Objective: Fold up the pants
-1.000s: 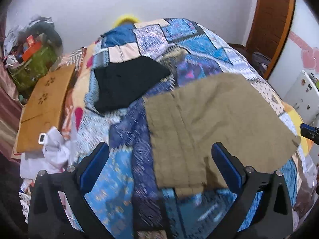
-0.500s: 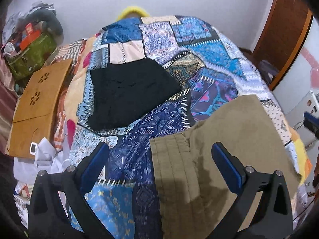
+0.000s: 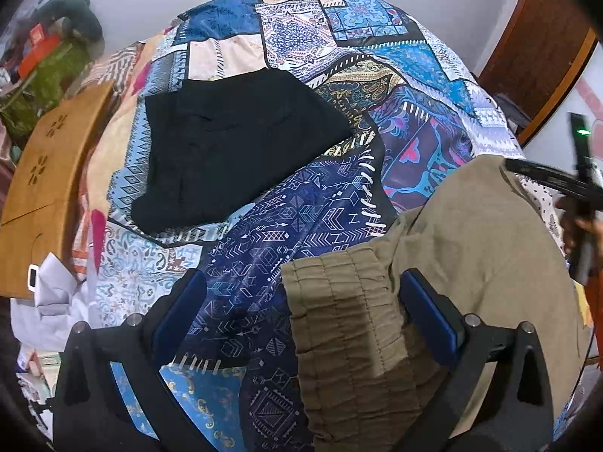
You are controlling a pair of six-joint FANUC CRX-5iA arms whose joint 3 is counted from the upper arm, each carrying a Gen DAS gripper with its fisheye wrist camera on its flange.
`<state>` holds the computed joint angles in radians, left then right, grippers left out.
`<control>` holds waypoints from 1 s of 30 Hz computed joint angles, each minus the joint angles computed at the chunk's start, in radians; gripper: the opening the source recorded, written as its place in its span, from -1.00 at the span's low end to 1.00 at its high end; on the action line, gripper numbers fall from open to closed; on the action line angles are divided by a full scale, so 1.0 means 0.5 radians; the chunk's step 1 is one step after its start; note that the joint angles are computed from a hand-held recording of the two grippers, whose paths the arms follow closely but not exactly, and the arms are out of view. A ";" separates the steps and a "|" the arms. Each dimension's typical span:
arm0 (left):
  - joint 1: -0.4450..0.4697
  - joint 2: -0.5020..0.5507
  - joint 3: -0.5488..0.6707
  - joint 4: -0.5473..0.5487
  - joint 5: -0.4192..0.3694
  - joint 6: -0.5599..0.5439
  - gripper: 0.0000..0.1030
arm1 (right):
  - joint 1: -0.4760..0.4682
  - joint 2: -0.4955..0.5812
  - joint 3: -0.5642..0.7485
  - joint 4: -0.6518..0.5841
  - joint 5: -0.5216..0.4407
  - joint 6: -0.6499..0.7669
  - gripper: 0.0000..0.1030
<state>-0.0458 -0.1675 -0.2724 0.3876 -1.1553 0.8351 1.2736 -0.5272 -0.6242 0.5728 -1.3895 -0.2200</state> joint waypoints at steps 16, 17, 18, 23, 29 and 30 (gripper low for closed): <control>0.003 -0.085 0.016 -0.106 0.031 0.060 1.00 | 0.103 0.037 0.052 0.035 -0.185 -0.044 -0.12; 0.005 -0.101 0.016 -0.096 0.032 0.055 0.99 | 0.207 0.026 0.062 0.124 -0.262 -0.106 -0.12; 0.011 -0.122 0.014 -0.067 0.030 0.037 0.99 | 0.270 0.032 0.091 0.173 -0.310 -0.123 -0.12; -0.029 -0.154 0.061 -0.004 0.052 0.040 0.99 | 0.323 0.120 0.263 0.287 -0.187 -0.010 0.04; -0.142 -0.094 0.108 -0.109 0.035 0.093 0.99 | 0.086 0.321 0.436 0.109 0.335 0.364 0.38; -0.158 -0.083 0.112 -0.151 0.029 0.112 0.99 | 0.049 0.380 0.483 0.005 0.396 0.459 0.45</control>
